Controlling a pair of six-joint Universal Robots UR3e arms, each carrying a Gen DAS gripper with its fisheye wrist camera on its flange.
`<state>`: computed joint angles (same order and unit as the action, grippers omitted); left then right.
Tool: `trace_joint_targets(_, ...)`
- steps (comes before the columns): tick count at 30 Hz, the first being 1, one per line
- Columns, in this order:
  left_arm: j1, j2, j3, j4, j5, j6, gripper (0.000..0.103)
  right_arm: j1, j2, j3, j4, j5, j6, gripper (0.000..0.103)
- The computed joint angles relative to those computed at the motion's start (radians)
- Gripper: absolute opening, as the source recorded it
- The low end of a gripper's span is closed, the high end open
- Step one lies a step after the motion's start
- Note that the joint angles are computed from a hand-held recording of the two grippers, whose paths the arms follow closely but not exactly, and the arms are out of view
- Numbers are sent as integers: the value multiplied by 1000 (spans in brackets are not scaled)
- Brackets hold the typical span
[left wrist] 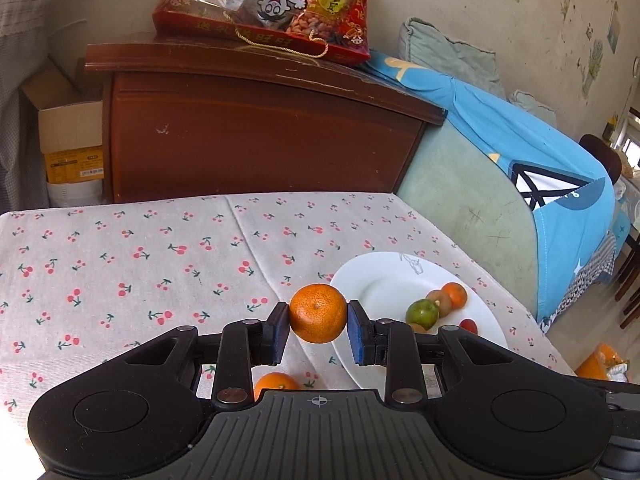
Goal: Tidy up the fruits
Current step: 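Carry both tangerines over the plate and open both tools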
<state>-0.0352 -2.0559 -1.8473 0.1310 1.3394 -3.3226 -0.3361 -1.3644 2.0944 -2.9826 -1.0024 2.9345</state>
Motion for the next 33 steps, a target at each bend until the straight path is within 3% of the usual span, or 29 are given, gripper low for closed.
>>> trace_joint_targets(14, -59, -168, 241, -169, -6, 62, 29, 18, 76, -41, -9, -30, 65, 30)
trace_joint_targets(20, -67, -185, 277, -176, 3, 46, 31, 16, 87, -37, -45, -41, 98, 33)
trace_joint_targets(21, -66, -182, 277, -171, -1, 41, 32, 16, 85, -36, -49, -40, 100, 33)
trace_joint_targets(23, -71, -169, 276, -167, 13, 30, 47, 13, 80, -29, -69, -35, 103, 34)
trace_joint_targets(27, -59, -120, 247, -155, 14, 16, 49, 9, 66, -23, -78, -21, 109, 37)
trace_joint_targets(29, -51, -95, 231, -157, 17, 3, 57, 9, 60, -19, -84, -17, 103, 39)
trace_joint_targets(33, -26, -26, 167, -153, 21, -22, 62, 8, 46, -11, -76, -1, 80, 44)
